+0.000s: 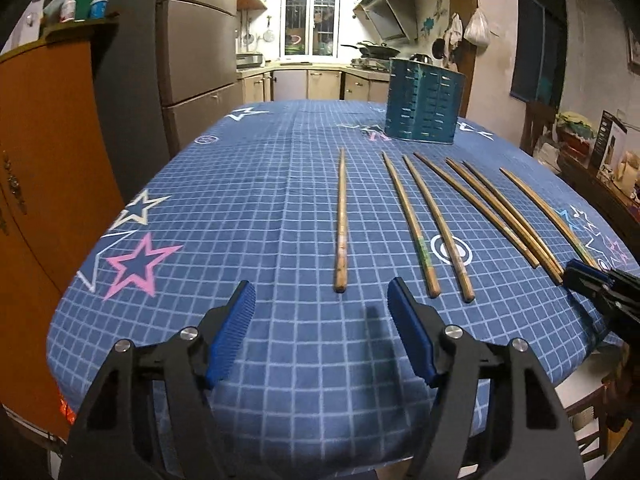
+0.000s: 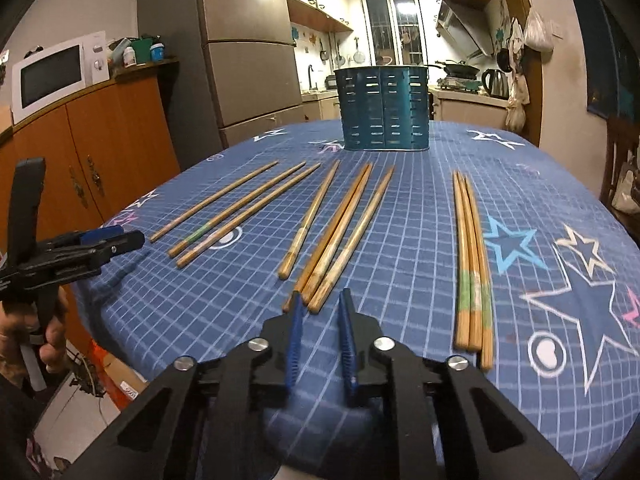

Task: Organize utensils
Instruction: 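Grasp a wooden chopstick with the left tool while the right tool grasps another chopstick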

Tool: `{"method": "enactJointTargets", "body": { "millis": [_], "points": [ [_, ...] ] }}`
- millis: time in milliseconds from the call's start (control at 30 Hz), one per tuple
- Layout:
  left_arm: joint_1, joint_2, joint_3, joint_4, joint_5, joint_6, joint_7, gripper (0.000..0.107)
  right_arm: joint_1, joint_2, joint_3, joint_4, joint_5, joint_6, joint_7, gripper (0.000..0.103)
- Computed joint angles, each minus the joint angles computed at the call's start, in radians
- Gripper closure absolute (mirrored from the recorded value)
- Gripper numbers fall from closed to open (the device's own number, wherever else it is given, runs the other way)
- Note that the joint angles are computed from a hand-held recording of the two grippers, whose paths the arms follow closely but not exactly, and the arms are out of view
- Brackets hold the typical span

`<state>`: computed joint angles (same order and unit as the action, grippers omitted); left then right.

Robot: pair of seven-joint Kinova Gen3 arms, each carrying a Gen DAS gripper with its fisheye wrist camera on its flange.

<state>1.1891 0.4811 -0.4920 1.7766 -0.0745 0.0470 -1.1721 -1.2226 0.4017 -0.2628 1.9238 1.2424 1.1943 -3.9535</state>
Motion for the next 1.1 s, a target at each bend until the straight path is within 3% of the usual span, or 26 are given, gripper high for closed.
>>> {"method": "enactJointTargets", "body": {
  "millis": [167,467,500,567,667,867,1033,1100],
  "points": [
    [-0.039,0.016,0.041,-0.024,-0.006,0.011,0.000,0.042,0.009,-0.010,0.007,0.011,-0.039,0.027,0.011,0.091],
    [-0.053,0.049,0.063,-0.060,-0.010,-0.002,-0.034,0.042,0.025,0.010,0.007,0.017,0.009,0.027,0.017,0.090],
    [-0.055,0.052,0.064,-0.063,-0.007,-0.003,-0.036,0.045,0.021,0.013,0.007,0.016,0.009,0.033,0.016,0.090],
    [-0.071,0.049,0.083,-0.054,-0.004,-0.026,-0.051,0.064,0.014,0.018,0.007,0.015,0.008,0.045,0.012,0.090],
    [-0.098,0.048,0.118,-0.052,0.016,-0.053,-0.094,0.080,0.001,0.028,0.008,0.008,0.005,0.065,0.004,0.090],
    [-0.111,0.069,0.137,-0.069,0.075,-0.078,-0.163,0.088,-0.012,0.042,0.010,0.006,0.010,0.085,-0.010,0.090],
    [-0.034,0.082,0.051,-0.062,0.146,-0.078,-0.203,0.089,-0.021,0.050,0.010,-0.003,0.005,0.098,-0.001,0.090],
    [0.025,0.095,-0.016,-0.051,0.185,-0.094,-0.205,0.100,-0.029,0.057,0.013,-0.009,0.004,0.111,-0.003,0.093]
  ]
}}
